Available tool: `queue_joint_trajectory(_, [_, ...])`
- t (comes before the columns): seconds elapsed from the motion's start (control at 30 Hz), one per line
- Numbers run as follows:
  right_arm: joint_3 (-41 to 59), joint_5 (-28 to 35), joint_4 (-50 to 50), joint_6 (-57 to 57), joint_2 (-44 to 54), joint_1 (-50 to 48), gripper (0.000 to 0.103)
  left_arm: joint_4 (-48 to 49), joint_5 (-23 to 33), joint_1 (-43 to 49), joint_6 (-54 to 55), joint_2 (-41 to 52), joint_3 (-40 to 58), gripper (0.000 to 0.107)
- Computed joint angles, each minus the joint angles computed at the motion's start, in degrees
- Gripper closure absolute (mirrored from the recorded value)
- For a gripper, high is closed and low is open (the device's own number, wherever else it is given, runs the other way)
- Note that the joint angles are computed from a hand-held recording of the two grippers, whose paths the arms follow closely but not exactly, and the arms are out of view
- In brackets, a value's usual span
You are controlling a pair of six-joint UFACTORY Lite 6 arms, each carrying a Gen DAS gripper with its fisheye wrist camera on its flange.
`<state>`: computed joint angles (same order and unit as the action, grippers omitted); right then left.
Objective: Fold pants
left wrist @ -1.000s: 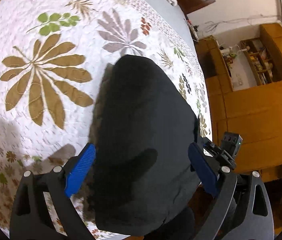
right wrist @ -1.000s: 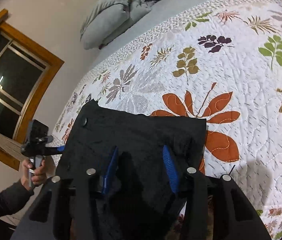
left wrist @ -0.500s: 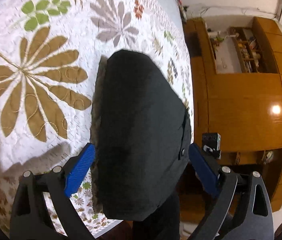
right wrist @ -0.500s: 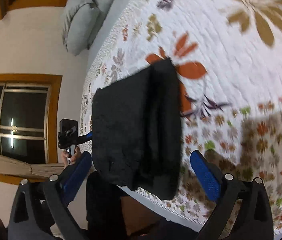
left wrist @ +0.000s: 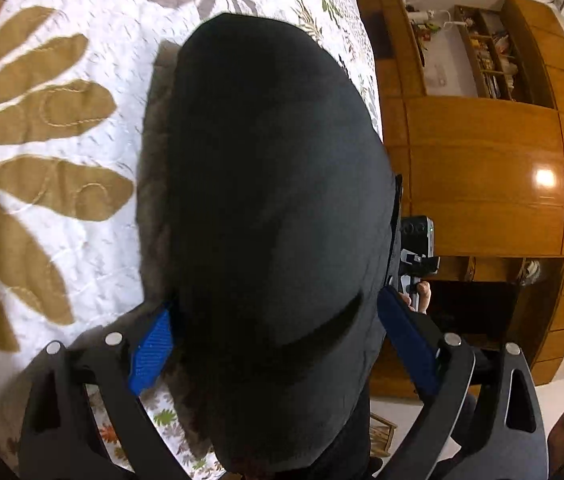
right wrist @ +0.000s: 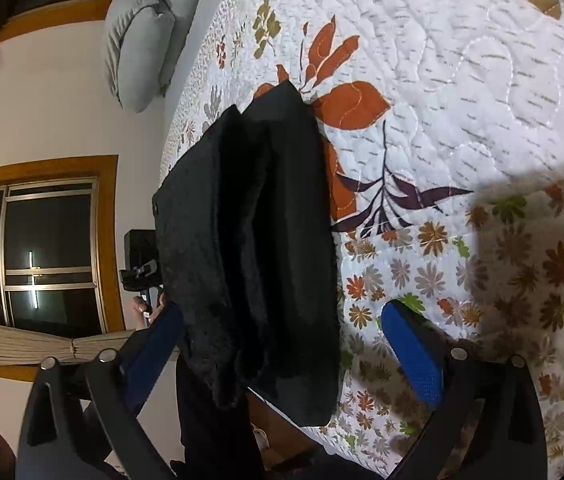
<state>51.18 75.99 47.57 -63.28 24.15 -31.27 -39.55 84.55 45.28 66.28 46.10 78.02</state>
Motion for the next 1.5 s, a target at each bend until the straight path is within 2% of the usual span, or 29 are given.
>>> queue_joint_trajectory(0.17, [-1.7,-1.74,2.08,1.68,-1.78,6.72,0.003,0.15,0.39,0.19,0.52,0.08,-0.59,0.013])
queue_joint_trajectory(0.33, [-2.88,-0.6,6.3,-0.22,-0.39,10.57,0.003,-0.1,-0.49,0.95,1.31,-0.21,-1.47,0.013])
queue_joint_trajectory(0.43, [-3.64,-1.04,7.69,-1.23,-0.03,11.34,0.003,-0.89,-2.41,1.14,1.98,-2.01,-3.38,0.02])
queue_joint_trajectory(0.47, [-3.62,-0.66,7.9,-1.4,0.31,11.11,0.003,-0.84,-3.21,0.89,2.5,-2.62,-4.2,0.027])
queue_joint_trajectory(0.73, [-4.54,-0.12,8.66,-2.52,-0.02,10.85,0.003,-0.8,-3.3,2.47,2.68,-2.07,-3.78,0.035])
queue_joint_trajectory(0.83, [-5.58,-0.56,8.8,-3.48,-0.9,10.97,0.003,-0.73,-3.35,2.72,2.69,-1.65,-3.34,0.041])
queue_joint_trajectory(0.9, [-6.36,-0.74,8.54,-3.98,-2.2,11.26,0.007,-0.45,-3.02,3.06,2.72,-1.18,-2.74,0.049])
queue_joint_trajectory(0.93, [-6.49,-0.71,8.66,-3.64,-3.0,11.58,0.014,-0.36,-2.8,3.3,2.68,-0.89,-2.3,0.051])
queue_joint_trajectory(0.97, [-6.84,-0.68,8.75,-3.76,-3.46,11.66,0.025,-0.25,-2.54,3.57,2.76,-0.44,-1.72,0.055])
queue_joint_trajectory(1.07, [-7.53,-0.49,8.98,-4.51,-4.03,11.68,0.044,-0.41,-1.86,3.76,2.68,-0.46,-1.2,0.061])
queue_joint_trajectory(1.23, [-7.43,-0.31,9.17,-4.72,-4.48,11.48,0.053,-0.42,-1.01,4.73,3.29,0.7,-0.02,0.066])
queue_joint_trajectory(1.5, [-6.83,-0.04,9.53,-4.76,-4.25,11.46,0.056,-0.57,0.75,5.47,3.91,0.2,0.35,0.076])
